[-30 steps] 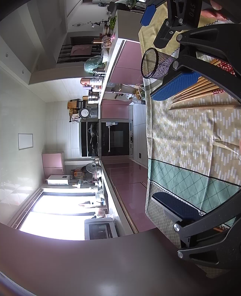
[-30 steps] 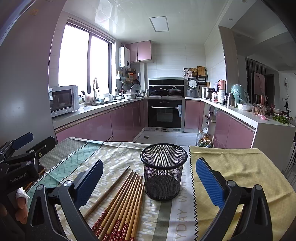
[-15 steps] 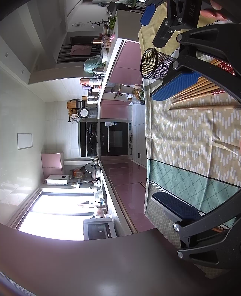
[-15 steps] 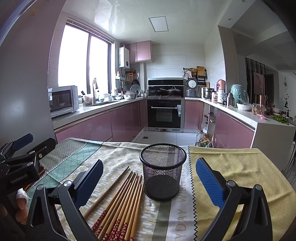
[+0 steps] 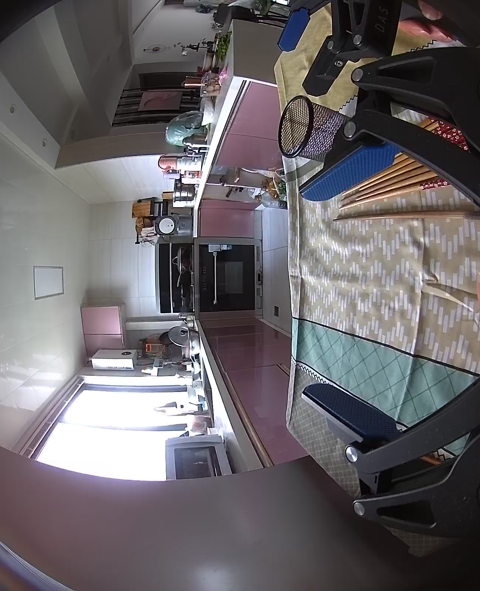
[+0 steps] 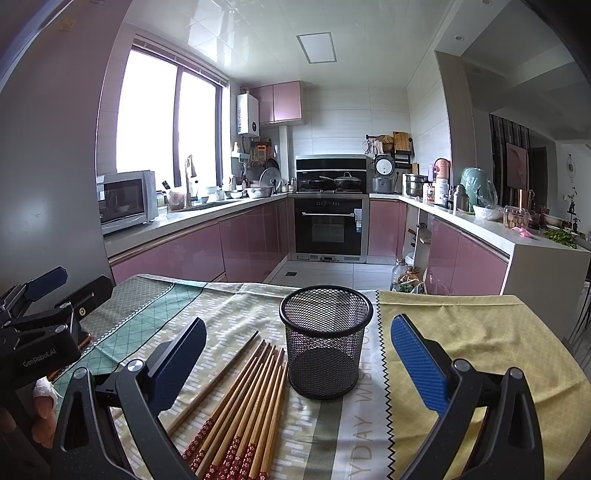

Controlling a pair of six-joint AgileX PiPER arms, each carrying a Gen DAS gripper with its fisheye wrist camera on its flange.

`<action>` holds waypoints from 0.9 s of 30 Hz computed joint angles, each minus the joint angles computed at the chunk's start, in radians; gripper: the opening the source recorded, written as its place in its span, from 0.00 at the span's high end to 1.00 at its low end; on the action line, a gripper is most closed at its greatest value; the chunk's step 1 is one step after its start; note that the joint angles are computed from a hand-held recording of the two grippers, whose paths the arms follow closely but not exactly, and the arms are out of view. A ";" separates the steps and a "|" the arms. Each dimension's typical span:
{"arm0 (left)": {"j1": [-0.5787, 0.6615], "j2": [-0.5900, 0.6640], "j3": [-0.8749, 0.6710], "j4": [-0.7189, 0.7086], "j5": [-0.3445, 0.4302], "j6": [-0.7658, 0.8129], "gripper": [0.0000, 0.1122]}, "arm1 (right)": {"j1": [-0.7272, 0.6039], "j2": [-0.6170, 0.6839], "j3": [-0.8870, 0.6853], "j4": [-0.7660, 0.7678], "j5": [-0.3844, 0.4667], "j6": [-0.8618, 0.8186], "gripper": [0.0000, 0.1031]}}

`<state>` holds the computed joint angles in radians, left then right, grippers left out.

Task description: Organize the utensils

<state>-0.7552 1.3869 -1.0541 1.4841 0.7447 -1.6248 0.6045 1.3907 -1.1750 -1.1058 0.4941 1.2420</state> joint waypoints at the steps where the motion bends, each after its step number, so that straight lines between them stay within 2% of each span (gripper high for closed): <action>1: 0.000 0.000 0.001 0.001 0.000 -0.002 0.13 | 0.002 0.000 0.001 -0.003 0.003 0.003 0.06; 27: -0.001 0.016 0.003 0.007 -0.003 -0.019 0.13 | -0.004 0.001 0.000 0.017 -0.002 -0.012 0.06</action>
